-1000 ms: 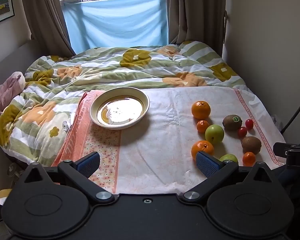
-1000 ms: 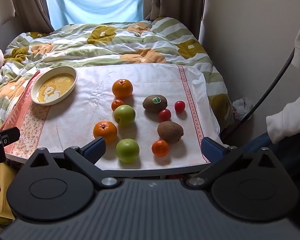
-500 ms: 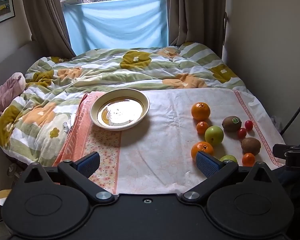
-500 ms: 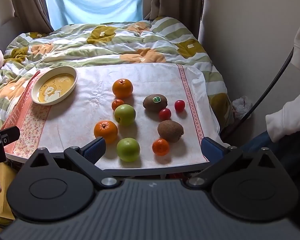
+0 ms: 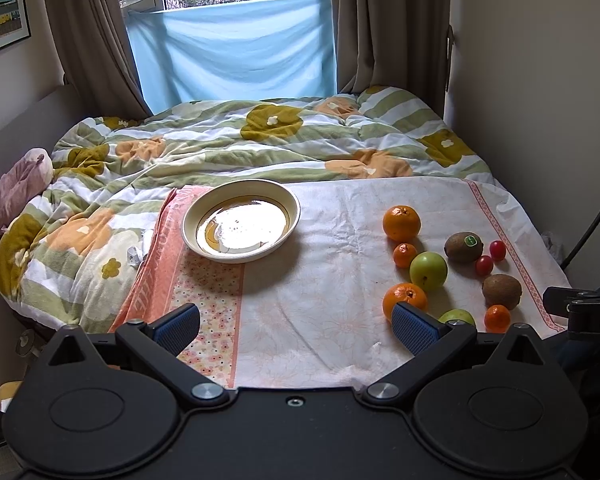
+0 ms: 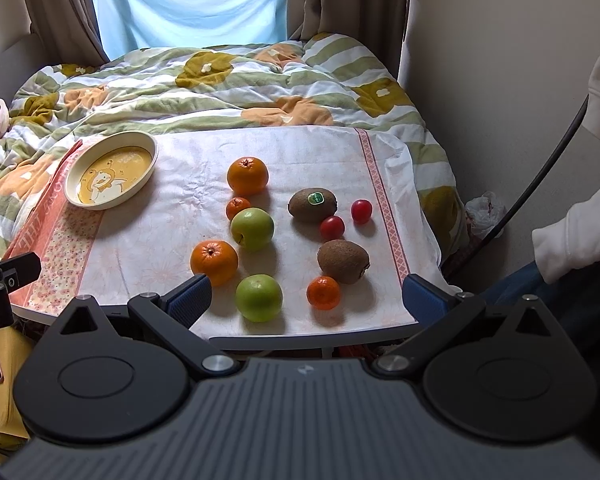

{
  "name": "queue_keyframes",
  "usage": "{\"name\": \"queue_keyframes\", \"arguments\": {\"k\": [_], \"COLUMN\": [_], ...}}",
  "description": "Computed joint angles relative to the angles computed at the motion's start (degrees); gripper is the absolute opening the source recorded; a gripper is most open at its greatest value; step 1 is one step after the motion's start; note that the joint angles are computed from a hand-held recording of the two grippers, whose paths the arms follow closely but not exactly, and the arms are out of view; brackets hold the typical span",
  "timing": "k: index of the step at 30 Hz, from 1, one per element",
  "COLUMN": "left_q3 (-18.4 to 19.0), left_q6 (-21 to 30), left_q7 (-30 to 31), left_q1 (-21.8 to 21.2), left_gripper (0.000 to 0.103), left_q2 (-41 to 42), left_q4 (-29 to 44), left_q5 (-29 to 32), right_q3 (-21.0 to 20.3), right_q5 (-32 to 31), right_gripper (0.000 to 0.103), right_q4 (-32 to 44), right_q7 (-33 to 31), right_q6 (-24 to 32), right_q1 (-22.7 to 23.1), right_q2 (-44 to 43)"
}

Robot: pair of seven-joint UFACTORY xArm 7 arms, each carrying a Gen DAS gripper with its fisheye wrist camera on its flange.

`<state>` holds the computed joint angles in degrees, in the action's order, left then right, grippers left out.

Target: Organize fruits

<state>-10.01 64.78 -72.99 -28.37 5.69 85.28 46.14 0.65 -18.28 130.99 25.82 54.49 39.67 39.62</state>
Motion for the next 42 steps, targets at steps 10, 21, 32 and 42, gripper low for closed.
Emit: {"name": "queue_keyframes", "arguments": {"k": [10, 21, 32, 42], "left_q3": [0.0, 0.0, -0.2, -0.1], "left_q6": [0.7, 0.8, -0.1, -0.1], "left_q7": [-0.1, -0.1, -0.4, -0.3], "left_q1": [-0.6, -1.1, -0.7, -0.8], "left_gripper": [0.103, 0.103, 0.103, 0.103], "left_q2": [0.6, 0.7, 0.1, 0.4], "left_q4": [0.9, 0.8, -0.2, 0.2], "left_q5": [0.4, 0.7, 0.4, 0.4], "right_q3": [0.0, 0.2, 0.2, 0.3], "right_q5": [-0.2, -0.3, -0.3, -0.2], "right_gripper": [0.103, 0.103, 0.103, 0.103], "right_q4": [-0.7, -1.8, -1.0, -0.7], "right_q7": [0.3, 0.5, 0.5, 0.4], "right_q6": [-0.2, -0.7, 0.0, 0.1], "right_q1": [0.1, 0.0, 0.3, 0.2], "right_q2": [-0.6, -1.0, -0.9, -0.7]}}
